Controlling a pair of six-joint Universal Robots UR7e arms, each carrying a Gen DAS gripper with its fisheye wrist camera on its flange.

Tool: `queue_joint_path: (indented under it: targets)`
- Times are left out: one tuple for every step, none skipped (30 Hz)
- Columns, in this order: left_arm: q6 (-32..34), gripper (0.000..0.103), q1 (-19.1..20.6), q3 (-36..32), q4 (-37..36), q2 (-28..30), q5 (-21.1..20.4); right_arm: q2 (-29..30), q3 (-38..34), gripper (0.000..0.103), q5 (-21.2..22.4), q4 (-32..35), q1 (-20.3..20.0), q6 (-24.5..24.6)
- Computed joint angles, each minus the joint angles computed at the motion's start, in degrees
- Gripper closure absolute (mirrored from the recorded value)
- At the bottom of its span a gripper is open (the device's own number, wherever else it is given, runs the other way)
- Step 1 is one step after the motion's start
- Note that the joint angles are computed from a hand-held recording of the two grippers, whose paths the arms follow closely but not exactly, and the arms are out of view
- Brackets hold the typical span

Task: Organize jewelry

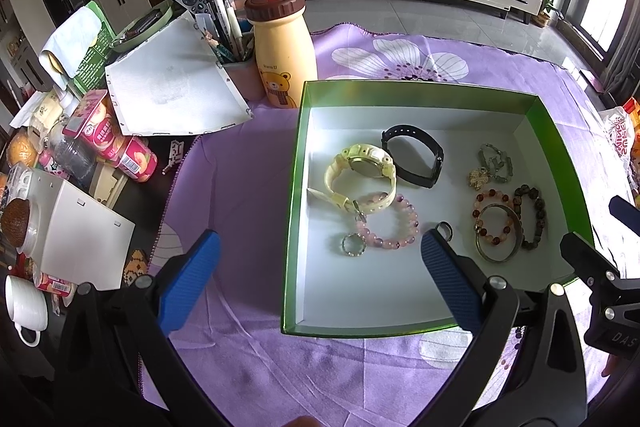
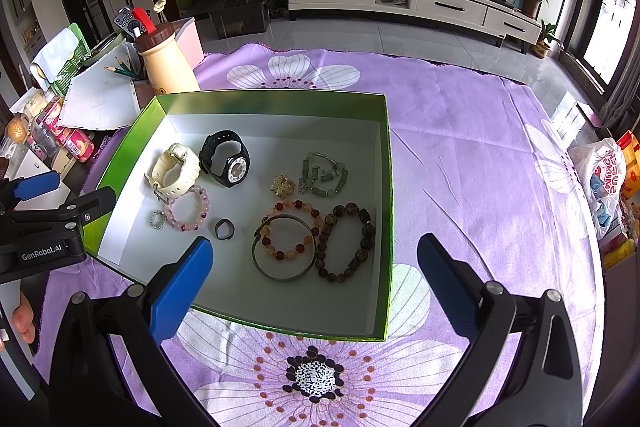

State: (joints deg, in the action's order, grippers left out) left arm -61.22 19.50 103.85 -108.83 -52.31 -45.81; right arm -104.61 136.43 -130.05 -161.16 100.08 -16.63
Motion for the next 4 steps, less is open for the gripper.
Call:
queue_joint_path:
  targets:
    - [0.02,0.002,0.04,-0.01,-0.06,0.00,-0.13,0.00,0.00,0.001,0.00,0.00,0.00,0.00]
    - [0.06,0.002,0.10,0.04,-0.10,-0.06,-0.20,0.03,-0.03,0.001,0.03,0.00,0.03,0.01]
    - [0.06,0.002,0.11,0.10,-0.19,-0.08,-0.33,0.10,-0.08,0.001,-0.06,0.04,0.06,0.10]
    - [0.02,0.002,0.10,0.13,-0.17,-0.07,-0.42,0.12,-0.16,0.001,-0.07,0.16,0.09,0.17]
